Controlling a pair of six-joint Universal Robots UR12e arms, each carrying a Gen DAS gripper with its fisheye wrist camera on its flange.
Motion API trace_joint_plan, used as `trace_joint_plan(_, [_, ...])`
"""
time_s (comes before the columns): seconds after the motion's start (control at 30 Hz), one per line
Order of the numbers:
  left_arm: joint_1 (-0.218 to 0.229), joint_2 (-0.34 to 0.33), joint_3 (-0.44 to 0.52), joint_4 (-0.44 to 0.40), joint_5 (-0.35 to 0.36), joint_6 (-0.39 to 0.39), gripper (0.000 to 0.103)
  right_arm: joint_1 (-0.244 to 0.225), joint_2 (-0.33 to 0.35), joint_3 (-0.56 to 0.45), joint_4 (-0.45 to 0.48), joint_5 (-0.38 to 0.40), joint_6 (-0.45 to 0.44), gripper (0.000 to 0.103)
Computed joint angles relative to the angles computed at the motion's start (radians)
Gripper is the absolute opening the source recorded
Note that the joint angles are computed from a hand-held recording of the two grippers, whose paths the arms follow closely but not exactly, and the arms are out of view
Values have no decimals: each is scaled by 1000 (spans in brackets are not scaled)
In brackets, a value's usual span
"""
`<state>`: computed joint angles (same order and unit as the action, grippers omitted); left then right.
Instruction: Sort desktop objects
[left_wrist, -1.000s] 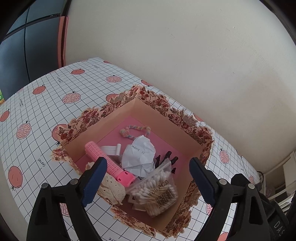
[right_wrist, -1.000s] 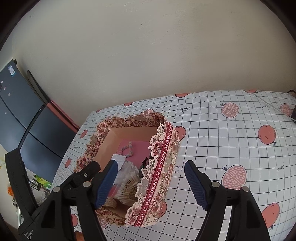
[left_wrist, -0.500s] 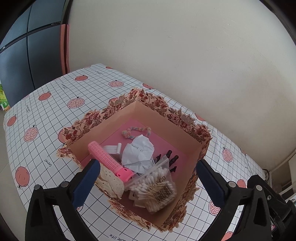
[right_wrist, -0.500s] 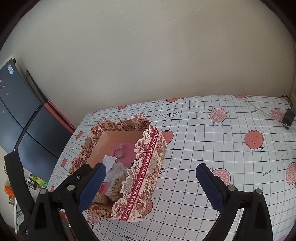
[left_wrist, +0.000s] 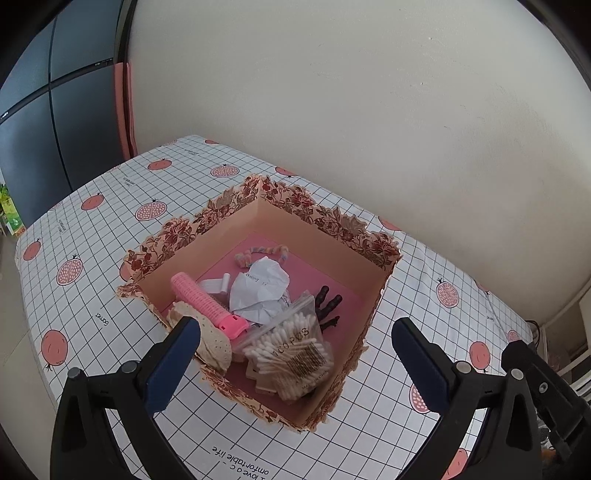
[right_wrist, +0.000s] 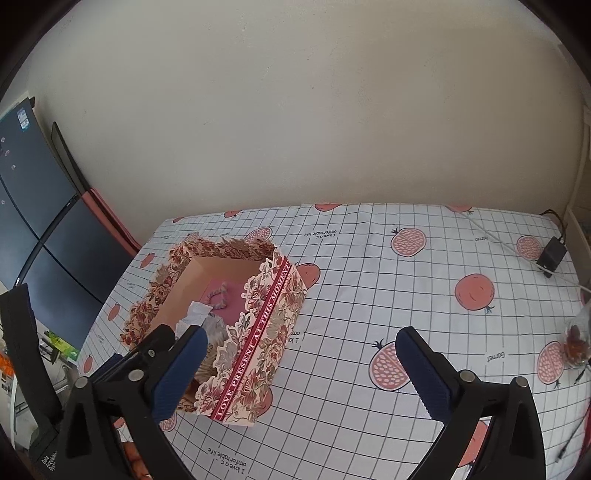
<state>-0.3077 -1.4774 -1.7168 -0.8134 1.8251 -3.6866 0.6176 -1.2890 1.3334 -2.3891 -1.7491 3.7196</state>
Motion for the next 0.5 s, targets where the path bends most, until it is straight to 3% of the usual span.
trace_joint_plan(0.27, [-47, 10, -1, 23, 98, -14, 103, 5, -35, 21, 42, -47, -52, 103])
trace_joint_plan(0.5, [-76, 23, -3, 38, 126, 4, 103, 15, -63, 41, 69, -91, -68, 103])
